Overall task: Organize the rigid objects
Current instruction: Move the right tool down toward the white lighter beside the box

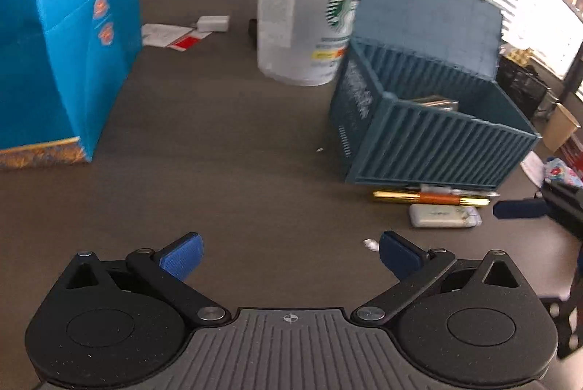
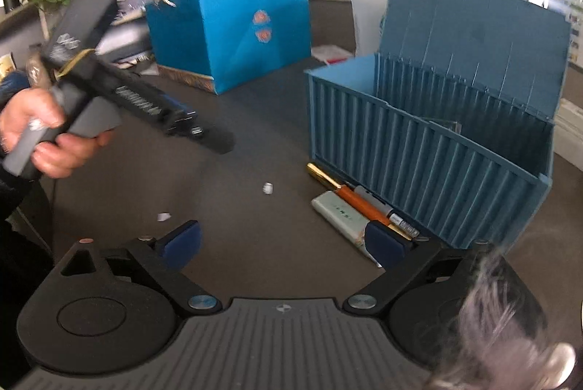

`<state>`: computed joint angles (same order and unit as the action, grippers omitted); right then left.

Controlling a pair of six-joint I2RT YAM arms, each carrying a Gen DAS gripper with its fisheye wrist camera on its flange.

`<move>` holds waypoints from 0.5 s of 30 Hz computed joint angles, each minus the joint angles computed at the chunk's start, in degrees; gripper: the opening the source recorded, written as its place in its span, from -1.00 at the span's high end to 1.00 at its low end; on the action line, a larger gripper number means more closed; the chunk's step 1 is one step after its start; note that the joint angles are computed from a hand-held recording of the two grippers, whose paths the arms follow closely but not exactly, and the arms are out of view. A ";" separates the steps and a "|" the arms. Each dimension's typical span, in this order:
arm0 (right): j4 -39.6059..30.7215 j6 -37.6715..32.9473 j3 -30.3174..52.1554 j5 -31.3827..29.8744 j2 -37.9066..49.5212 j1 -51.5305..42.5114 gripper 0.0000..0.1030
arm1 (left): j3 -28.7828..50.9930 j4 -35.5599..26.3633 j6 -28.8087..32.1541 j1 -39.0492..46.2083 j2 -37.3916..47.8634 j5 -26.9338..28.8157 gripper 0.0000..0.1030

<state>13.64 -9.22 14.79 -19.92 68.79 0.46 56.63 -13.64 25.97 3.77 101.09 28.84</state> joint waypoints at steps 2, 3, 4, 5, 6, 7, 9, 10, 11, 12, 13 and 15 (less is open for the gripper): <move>-1.35 -1.92 3.14 -2.35 4.48 -1.63 -0.85 | -0.48 1.18 -1.07 0.72 0.26 -0.58 -1.00; -1.84 -2.54 4.36 -3.36 6.34 -2.21 -0.82 | -0.55 1.33 -1.24 1.16 0.38 -0.64 -1.00; -2.86 -3.29 5.90 -4.30 8.27 -2.83 -0.78 | -0.58 1.58 -1.20 1.62 0.63 -0.51 -1.00; -3.13 -3.68 6.88 -4.03 9.55 -2.90 -0.75 | -0.85 2.18 -1.21 2.02 0.78 -0.54 -1.00; -3.74 -4.39 7.87 -4.18 10.67 -3.35 -0.72 | -1.20 2.88 -1.24 2.48 0.95 -0.64 -1.00; -4.50 -4.97 8.89 -4.42 11.87 -3.57 -0.70 | -1.48 3.40 -1.38 2.73 1.10 -0.83 -1.00; -5.08 -5.81 10.50 -4.05 13.59 -3.44 -0.69 | -1.50 3.42 -1.25 3.16 1.58 -0.97 -1.00; -5.46 -6.46 11.16 -4.09 14.25 -3.46 -0.69 | -1.24 3.49 -1.10 3.29 2.19 -0.95 -1.00; -6.32 -7.21 11.83 -4.21 14.66 -3.87 -0.69 | -1.12 3.36 -0.89 3.47 2.60 -0.93 -1.00; -6.88 -7.63 12.47 -4.16 15.17 -4.11 -0.68 | -1.12 3.36 -0.91 3.54 2.84 -1.07 -1.00; -7.62 -8.35 13.04 -4.73 15.53 -4.39 -0.68 | -1.16 3.40 -0.85 3.66 3.14 -1.17 -1.00; -9.72 -9.81 14.22 -5.09 15.89 -4.57 -0.69 | -2.16 4.93 -0.56 3.86 2.96 -1.25 -1.00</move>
